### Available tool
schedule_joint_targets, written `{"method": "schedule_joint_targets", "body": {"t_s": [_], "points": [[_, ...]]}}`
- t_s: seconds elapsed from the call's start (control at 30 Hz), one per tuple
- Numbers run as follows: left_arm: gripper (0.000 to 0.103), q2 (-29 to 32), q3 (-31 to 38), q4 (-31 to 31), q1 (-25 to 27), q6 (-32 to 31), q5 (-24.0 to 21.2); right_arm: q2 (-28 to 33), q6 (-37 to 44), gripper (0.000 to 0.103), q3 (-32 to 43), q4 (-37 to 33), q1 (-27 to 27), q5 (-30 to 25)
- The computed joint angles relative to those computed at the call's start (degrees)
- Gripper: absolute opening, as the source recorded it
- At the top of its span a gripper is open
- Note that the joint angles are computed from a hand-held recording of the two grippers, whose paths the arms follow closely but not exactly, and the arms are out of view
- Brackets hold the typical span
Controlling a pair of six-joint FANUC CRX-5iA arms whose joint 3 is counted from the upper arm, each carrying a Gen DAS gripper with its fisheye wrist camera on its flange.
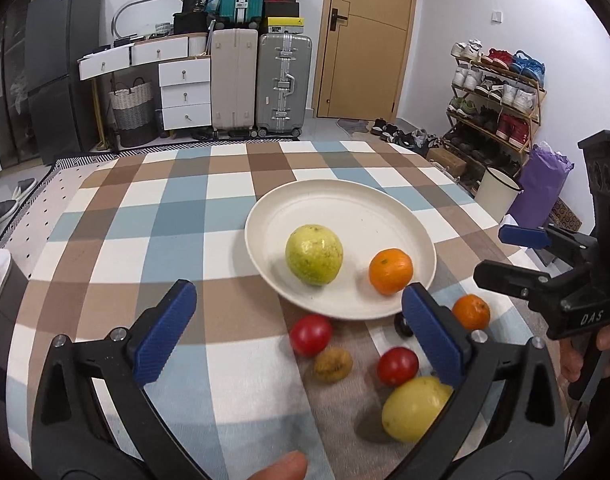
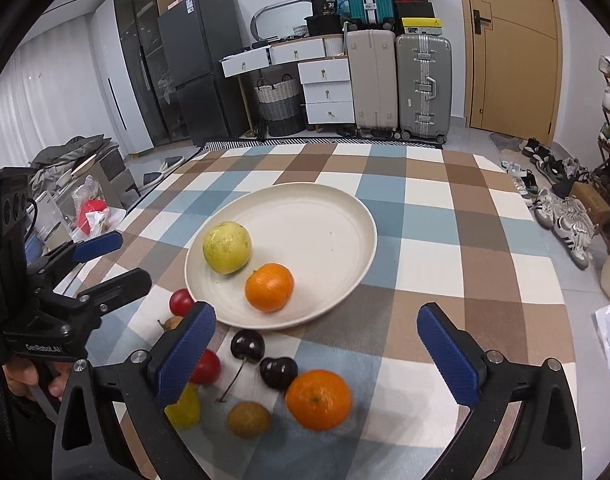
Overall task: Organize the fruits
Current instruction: 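Withdraw both open tools from the plate toward the remaining fruits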
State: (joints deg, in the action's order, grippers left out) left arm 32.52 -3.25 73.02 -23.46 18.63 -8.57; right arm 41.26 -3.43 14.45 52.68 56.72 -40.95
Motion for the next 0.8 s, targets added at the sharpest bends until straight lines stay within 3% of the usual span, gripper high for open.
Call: {"method": "schedule_joint_targets", "body": {"t_s": [0.03, 0.23, 0.3, 0.37, 0.47, 0.53, 0.63, 0.8], "points": [[0.103, -0.9, -1.4, 2.3, -0.4, -2.0, 0.4, -0.2, 0.0, 0.103, -0.2, -0.1, 0.3, -0.2], [0.103, -5.6, -8.1, 29.2, -6.7, -27.4, 5.4, -2.3, -1.9, 0.103, -2.9, 0.7, 2.1, -1.6], [0.103, -6.7, -9.2, 33.1, -7.9, -30.7, 6.5, -2.8, -2.0, 0.103, -3.4, 0.0, 2.5, -1.9], [0.103, -7.3, -10.1, 31.7, -7.7, -28.9, 5.9, -3.2, -2.5, 0.103, -4.1, 0.1, 2.9, -2.1], [0.103, -7.9, -11.3, 22.5, -5.9, -20.0, 4.1, -2.9, -1.2, 0.103, -3.4, -1.8, 3.7, -4.0], [0.103, -8.2, -11.7, 21.5, -6.0, -19.0, 4.1, -2.8, -0.7, 0.103, -3.4, -2.0, 4.0, -4.4], [0.103, -8.4, -12.2, 13.6, -4.4, -11.5, 2.0, -2.3, 0.0, 0.103, -2.8, -2.8, 4.3, -5.2], [0.103, -8.3, -12.0, 4.7, -3.1, -4.8, 0.0, -2.2, 0.9, 0.103, -2.9, -4.1, 4.4, -5.5]]}}
